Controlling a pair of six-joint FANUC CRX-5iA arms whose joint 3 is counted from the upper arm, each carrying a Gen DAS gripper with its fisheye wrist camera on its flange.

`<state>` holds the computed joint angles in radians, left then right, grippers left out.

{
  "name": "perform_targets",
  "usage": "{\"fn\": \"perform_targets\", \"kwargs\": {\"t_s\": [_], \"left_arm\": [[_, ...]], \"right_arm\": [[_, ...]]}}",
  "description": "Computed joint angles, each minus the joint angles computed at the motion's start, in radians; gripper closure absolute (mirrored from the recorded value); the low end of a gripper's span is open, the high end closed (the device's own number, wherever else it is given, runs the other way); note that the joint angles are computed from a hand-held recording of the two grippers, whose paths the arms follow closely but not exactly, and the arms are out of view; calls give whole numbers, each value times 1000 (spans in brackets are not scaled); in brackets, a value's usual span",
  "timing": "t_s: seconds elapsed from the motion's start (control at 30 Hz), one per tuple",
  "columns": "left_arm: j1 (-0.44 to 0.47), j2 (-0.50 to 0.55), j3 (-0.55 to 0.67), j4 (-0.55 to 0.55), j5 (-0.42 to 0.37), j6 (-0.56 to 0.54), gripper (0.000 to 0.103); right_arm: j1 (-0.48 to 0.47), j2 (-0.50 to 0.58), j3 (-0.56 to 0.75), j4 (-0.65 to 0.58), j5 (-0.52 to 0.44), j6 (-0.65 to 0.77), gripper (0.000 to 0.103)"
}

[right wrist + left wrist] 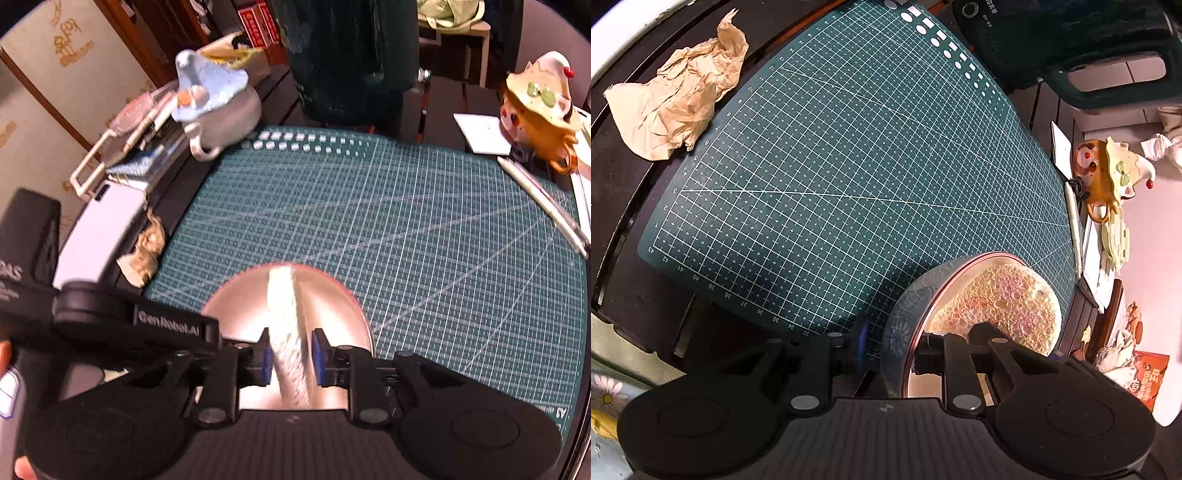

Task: Clean bowl
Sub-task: 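Hold the bowl with the left tool while the right tool wipes the bowl's bottom, then hold the bowl with the left tool while the right tool rubs the sponge near the rim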

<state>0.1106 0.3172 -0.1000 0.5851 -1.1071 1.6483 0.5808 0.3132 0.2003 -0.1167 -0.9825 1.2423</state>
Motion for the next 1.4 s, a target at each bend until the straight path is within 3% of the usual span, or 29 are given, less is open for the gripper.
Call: {"fn": "perform_targets", "kwargs": {"t_s": [0.07,0.23,0.27,0.33,0.63,0.8,1.17,1.4], "left_arm": [[-2,2,3,-1,0,2,81],[1,-1,-2,-2,2,-4,81],[1,-1,-2,-2,2,-5,81],[3,-1,-2,-2,0,-5,81],[8,-3,1,-4,-6,-6,81],[1,4,7,-2,-2,2,81],[17,-6,-8,2,-7,-18,80],[8,-2,2,-4,-6,-7,80]], "right_arm": [[6,-10,-12,13,18,-8,76],[2,7,10,6,12,-20,77],[0,14,21,-1,1,-17,88],[1,18,28,-5,-6,-10,90],[31,-114,-141,51,197,-84,90],[50,-66,-128,98,170,-104,91],[154,-108,-262,518,145,-285,91],[114,-153,-254,337,239,-205,90]]}}
